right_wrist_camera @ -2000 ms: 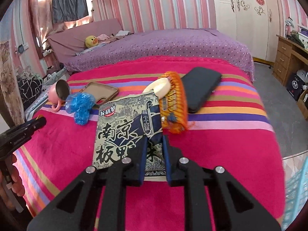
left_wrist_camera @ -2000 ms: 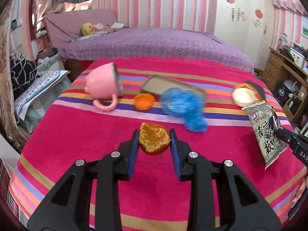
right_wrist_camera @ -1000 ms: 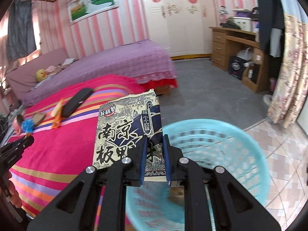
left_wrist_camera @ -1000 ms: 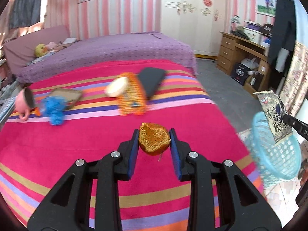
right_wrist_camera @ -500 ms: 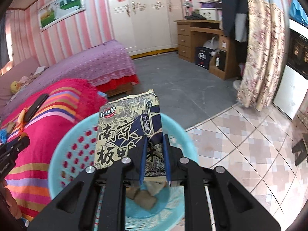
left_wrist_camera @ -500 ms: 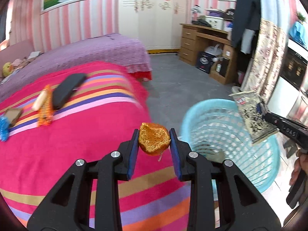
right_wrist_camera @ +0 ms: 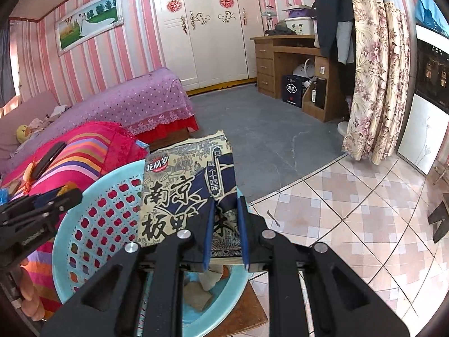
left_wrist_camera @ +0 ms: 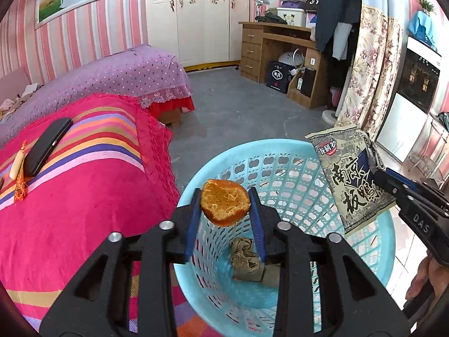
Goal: Collect trash
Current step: 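Open the left gripper to drop the peel into the basket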
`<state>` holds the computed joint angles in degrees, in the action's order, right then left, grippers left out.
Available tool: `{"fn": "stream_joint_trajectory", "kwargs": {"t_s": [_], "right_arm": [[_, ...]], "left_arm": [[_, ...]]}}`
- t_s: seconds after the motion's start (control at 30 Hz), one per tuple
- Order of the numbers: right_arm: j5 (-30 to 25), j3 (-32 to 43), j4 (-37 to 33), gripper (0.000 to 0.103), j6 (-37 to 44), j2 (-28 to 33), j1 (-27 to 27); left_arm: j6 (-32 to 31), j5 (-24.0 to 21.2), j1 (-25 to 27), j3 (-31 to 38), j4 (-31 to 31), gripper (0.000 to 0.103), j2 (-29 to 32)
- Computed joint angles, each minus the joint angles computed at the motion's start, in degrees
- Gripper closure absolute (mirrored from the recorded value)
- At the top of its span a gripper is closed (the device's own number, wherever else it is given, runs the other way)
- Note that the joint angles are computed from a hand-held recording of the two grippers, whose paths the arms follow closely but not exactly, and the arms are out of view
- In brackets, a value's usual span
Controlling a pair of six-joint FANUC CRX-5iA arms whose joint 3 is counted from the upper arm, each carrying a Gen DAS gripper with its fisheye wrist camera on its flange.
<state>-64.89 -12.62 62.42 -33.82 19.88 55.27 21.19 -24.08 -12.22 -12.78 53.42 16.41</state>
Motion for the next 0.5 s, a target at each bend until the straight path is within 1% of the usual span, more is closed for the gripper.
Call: {"fn": "stream_joint_trajectory", "kwargs": {"t_s": [0.03,0.07,0.1,0.13,0.2,0.23,0.27,0.33,0.4,0.43,0.5], "right_arm": [[0.0,-0.1,0.3,0.086,0.1,0.0,0.0],[0.0,-0.1,0.5,0.086,0.1,0.0,0.0],[-0.1,-0.1,0.7,0.086,0.3,0.1,0.0],[-0.3,0.0,0.7,0.086,0.3,0.2,0.0],[-0.5,-0.1,0.9,0.086,0.1,0.4,0.1],[-0.3,-0.2,0.9,0.086,0.0,0.5,0.1],[-0.1,-0.2,1.0,0.086,-0.1,0.5,0.0],[0.4,0.0,0.9,0.086,0.3,0.8,-0.1],[0.9,0.5,0.9,0.086,0.9,1.2,-0.2],[1.2,0.7,1.0,0.084,1.2,1.3,-0.2],[1.7,1.7,0.7,0.083,2.5,1.9,-0.4]], "left_arm": [[0.1,0.2,0.0,0.0,0.0,0.054,0.0],[-0.5,1.2,-0.2,-0.4,0.9,0.043,-0.1],[-1.9,1.4,0.0,-0.9,2.6,0.037,-0.3],[-2.6,1.0,0.2,-0.9,3.2,0.034,-0.3],[-3.4,1.7,0.5,-1.2,4.1,0.022,-0.6],[-4.4,2.4,0.5,-1.5,5.0,0.02,-0.8],[-7.5,3.8,0.2,-2.5,8.0,0.017,-1.3],[-10.3,4.8,0.4,-3.4,10.5,0.015,-1.8],[-10.5,5.4,1.1,-3.5,10.7,0.013,-2.0],[-10.0,5.3,1.5,-3.3,10.3,0.013,-2.0],[-8.2,4.1,2.9,-2.8,9.0,0.012,-2.0]]}}
